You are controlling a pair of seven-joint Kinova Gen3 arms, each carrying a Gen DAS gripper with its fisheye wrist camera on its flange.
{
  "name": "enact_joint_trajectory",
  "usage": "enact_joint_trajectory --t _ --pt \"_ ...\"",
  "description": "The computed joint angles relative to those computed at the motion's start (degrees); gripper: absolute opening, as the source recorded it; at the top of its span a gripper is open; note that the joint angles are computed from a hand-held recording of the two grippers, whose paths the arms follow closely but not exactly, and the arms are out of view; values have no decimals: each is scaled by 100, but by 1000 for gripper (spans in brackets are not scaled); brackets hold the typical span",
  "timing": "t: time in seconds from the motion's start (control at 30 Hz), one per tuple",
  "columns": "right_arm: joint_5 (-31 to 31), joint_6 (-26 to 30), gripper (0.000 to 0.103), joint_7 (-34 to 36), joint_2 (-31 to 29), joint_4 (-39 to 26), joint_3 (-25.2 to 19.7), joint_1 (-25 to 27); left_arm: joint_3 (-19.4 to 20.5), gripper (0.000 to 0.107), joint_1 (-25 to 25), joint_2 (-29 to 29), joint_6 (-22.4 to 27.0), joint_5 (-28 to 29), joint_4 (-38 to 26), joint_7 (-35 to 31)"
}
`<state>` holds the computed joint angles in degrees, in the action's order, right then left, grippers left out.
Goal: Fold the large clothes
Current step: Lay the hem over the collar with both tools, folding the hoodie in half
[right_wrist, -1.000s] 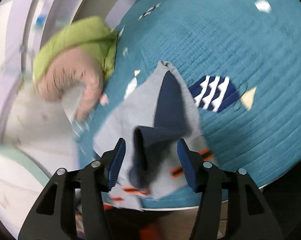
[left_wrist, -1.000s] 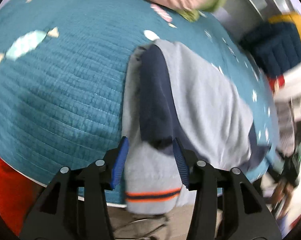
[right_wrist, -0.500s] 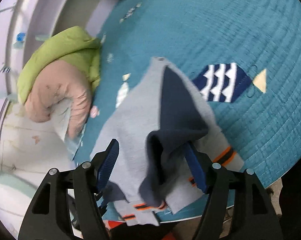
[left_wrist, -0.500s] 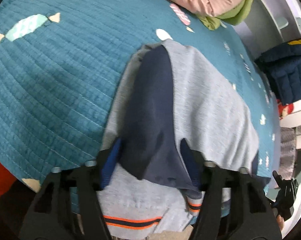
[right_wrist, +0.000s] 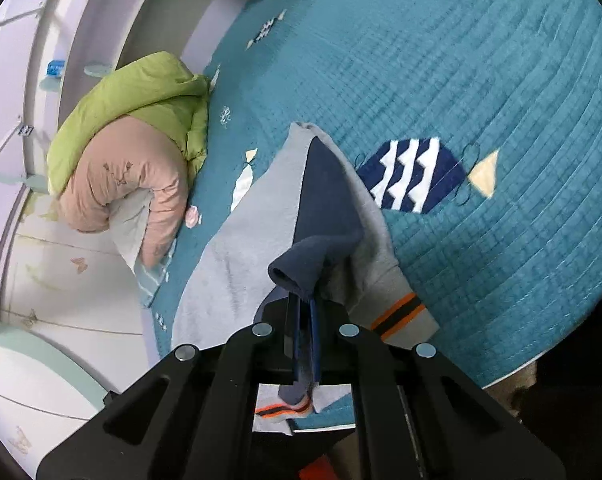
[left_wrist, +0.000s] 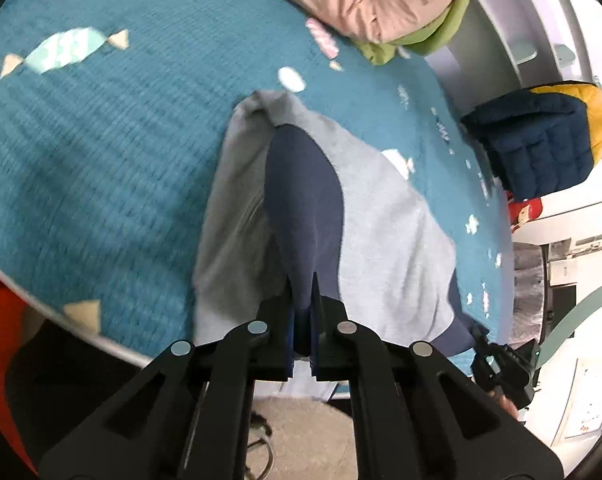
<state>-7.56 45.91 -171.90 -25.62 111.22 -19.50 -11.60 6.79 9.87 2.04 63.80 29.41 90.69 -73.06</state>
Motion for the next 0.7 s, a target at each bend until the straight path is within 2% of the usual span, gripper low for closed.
enact_joint_trajectory --t 0.07,0.13,0.2,0.33,0.37,0.4,0.43,0.5,0.57,0.63,0.7 --pt "-60 254 4 95 180 -8 66 -105 -77 4 210 59 123 -377 0 178" --pt "25 557 4 169 436 24 34 -199 89 4 136 195 192 -519 119 394" --pt "29 528 4 213 548 172 54 -291 104 4 280 277 107 -766 248 494" --pt "313 884 7 195 721 -52 -38 -406 130 9 298 369 76 -818 311 665" --pt "421 1117 14 119 754 -210 -86 -432 116 18 291 380 192 -770 218 629" --pt "536 1350 21 46 768 -372 -153 -420 200 40 178 362 319 -725 133 568" --pt "640 1583 24 66 740 -529 -306 -312 191 50 171 300 407 -773 72 594" --pt "953 2049 25 5 652 -856 -761 13 176 60 299 90 459 -1061 -125 604" --pt "1318 2235 25 -34 671 -1112 -981 -82 231 69 465 -28 534 -1493 -364 827" --pt "1486 2049 18 146 833 -1292 -833 -534 280 70 555 -84 441 -1694 -473 881" --pt "1299 1583 8 508 1072 -1210 -351 -1061 304 71 610 77 440 -1702 -673 860"
